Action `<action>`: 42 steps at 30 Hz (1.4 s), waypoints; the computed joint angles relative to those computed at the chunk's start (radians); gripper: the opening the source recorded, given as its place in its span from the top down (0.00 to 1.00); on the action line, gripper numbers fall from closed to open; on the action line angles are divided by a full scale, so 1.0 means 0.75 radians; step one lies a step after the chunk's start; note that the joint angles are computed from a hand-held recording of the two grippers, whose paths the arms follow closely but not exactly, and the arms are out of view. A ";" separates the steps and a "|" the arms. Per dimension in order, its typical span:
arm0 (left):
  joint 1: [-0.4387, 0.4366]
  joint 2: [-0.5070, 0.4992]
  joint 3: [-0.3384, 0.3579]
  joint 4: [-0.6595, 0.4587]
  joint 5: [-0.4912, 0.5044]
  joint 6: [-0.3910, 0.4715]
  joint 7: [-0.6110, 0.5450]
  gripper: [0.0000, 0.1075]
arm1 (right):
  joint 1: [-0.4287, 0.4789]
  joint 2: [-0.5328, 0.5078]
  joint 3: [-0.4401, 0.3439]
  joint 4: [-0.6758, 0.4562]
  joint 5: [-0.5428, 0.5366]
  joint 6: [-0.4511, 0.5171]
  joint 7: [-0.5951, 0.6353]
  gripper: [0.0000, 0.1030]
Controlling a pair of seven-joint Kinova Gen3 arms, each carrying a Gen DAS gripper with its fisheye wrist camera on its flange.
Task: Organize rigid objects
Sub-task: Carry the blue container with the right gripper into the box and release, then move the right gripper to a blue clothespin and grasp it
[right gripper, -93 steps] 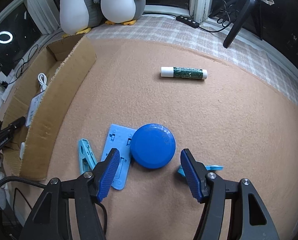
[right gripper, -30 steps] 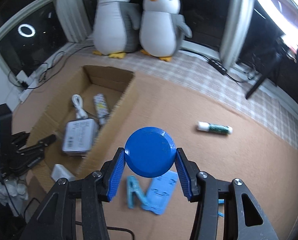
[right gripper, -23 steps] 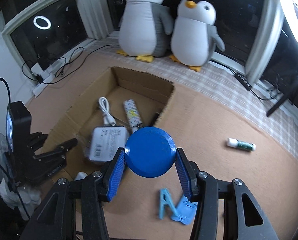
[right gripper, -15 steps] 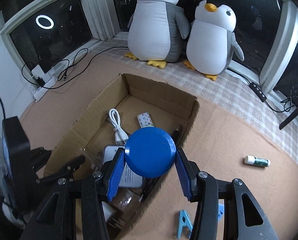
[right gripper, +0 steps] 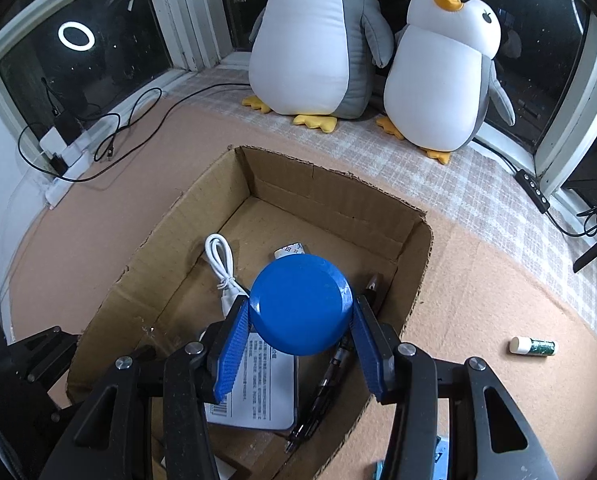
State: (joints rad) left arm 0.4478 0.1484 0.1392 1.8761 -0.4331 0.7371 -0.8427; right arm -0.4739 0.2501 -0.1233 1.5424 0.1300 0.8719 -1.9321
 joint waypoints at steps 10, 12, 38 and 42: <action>0.001 -0.001 0.001 -0.001 -0.001 0.003 0.000 0.72 | -0.010 0.028 0.007 -0.023 0.016 0.013 -0.007 0.51; 0.001 -0.001 0.001 -0.001 -0.002 0.003 0.001 0.72 | -0.020 0.026 0.010 -0.025 0.032 0.016 -0.019 0.46; 0.002 0.000 0.001 -0.002 -0.004 0.004 0.004 0.72 | 0.189 -0.242 0.014 0.173 -0.206 -0.025 0.123 0.45; 0.003 0.000 0.001 -0.002 -0.005 0.004 0.005 0.72 | 0.243 -0.307 0.027 0.221 -0.243 0.004 0.156 0.45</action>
